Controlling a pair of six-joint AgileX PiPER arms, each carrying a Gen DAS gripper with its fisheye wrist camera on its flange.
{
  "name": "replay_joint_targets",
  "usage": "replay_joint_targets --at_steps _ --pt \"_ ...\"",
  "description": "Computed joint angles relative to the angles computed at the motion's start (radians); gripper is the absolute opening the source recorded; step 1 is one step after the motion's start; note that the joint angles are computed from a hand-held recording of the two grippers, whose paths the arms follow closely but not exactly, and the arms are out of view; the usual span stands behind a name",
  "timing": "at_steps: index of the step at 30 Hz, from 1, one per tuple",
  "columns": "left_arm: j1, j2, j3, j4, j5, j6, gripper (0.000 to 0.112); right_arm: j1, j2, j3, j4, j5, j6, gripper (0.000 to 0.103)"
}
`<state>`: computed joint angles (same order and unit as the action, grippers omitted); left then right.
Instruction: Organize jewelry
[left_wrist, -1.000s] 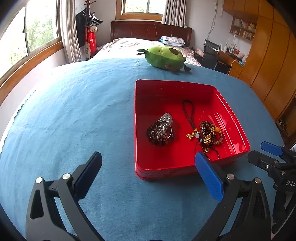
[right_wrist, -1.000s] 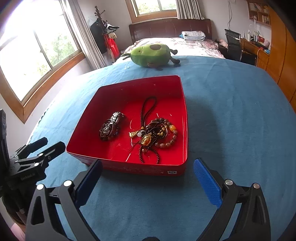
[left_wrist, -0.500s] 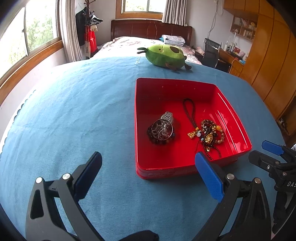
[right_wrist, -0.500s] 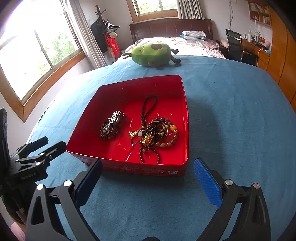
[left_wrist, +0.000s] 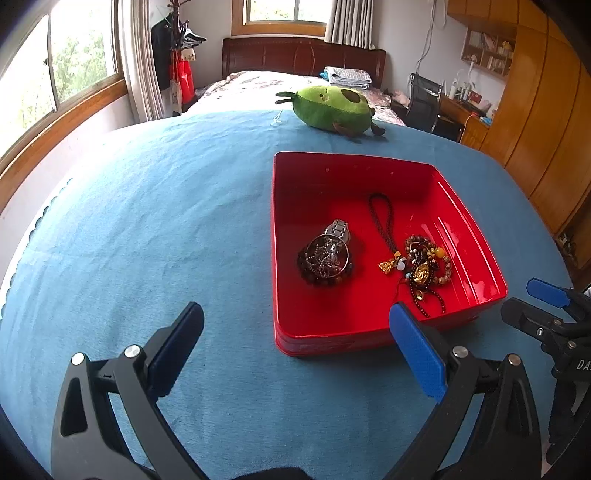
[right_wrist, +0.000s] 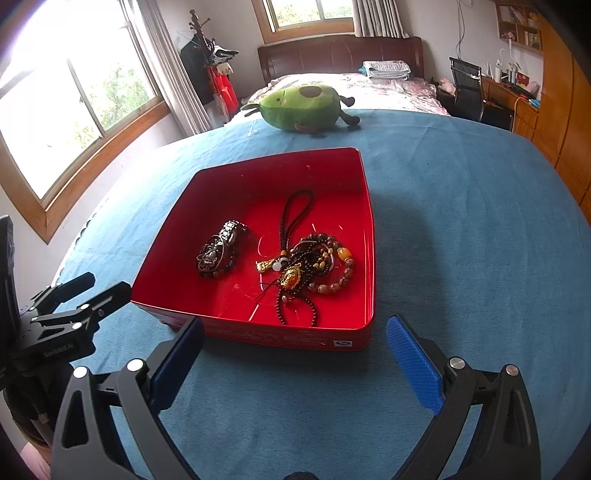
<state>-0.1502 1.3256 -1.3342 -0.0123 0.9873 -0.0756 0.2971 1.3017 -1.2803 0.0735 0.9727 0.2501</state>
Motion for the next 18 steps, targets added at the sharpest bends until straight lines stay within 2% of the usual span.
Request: replay_joint_targets --at_steps 18 --pt "-0.016 -0.006 0.005 0.022 0.001 -0.005 0.100 0.005 0.010 0.003 -0.007 0.001 0.001 0.099"
